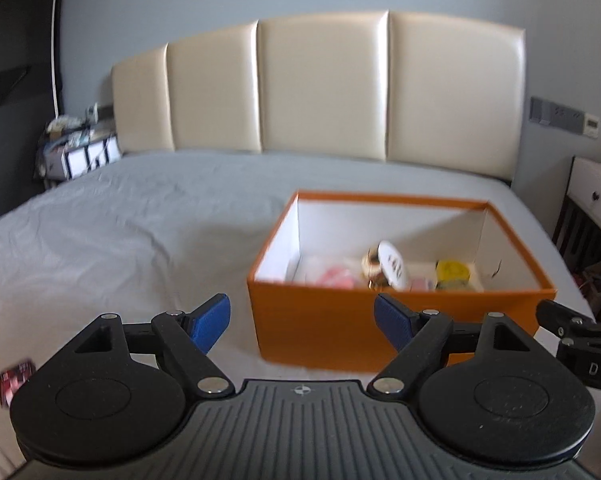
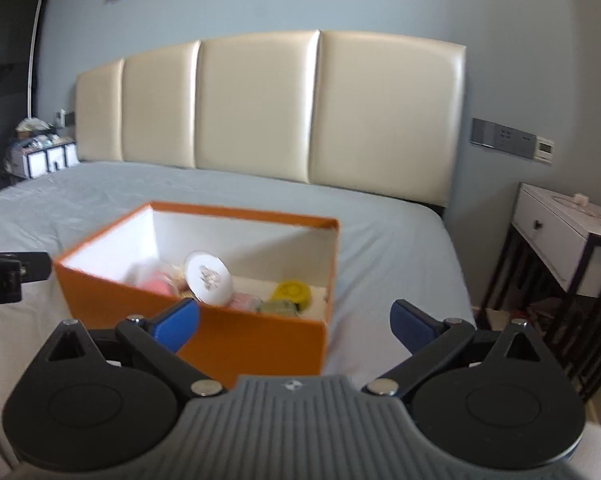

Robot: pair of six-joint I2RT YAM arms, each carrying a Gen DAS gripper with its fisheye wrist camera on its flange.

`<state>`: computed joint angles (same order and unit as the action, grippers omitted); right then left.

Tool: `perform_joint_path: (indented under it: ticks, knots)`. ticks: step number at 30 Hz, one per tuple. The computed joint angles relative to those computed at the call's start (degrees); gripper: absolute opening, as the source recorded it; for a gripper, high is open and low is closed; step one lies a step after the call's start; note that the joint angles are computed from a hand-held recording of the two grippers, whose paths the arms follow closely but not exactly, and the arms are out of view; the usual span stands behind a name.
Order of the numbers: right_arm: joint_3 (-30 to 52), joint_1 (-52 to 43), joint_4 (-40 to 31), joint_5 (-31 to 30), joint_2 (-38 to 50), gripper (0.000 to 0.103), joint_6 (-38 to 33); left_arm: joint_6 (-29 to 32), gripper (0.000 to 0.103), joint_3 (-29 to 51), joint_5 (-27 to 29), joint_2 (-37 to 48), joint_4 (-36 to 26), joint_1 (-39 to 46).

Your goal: Organize rigid objects

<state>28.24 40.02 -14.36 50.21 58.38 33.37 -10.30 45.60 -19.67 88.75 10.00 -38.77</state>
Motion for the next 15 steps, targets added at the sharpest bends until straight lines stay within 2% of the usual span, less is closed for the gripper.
perform_joint_path:
  ticks: [3, 7, 10, 15]
  knots:
    - [-2.75, -2.89, 2.38, -3.21, 0.89, 0.1, 1.8, -4.11, 0.096, 4.3, 1.92, 3.31, -7.78, 1.33]
    - [-4.04, -7.62, 6.93, -8.52, 1.19, 0.1, 0.66, -8.48, 0.096, 5.73, 3.9, 4.38, -12.74, 2.32]
    - [-2.79, -11.71, 7.15, -14.23, 4.2, 0.1, 1.64, -10.22, 0.096, 6.07, 4.27, 5.27, -14.18, 2.06]
    - [-1.14, -16.0, 8.21, -19.3, 8.57, 0.1, 1.23, -10.92, 0.096, 8.46, 3.88, 7.97, -15.95, 1.31]
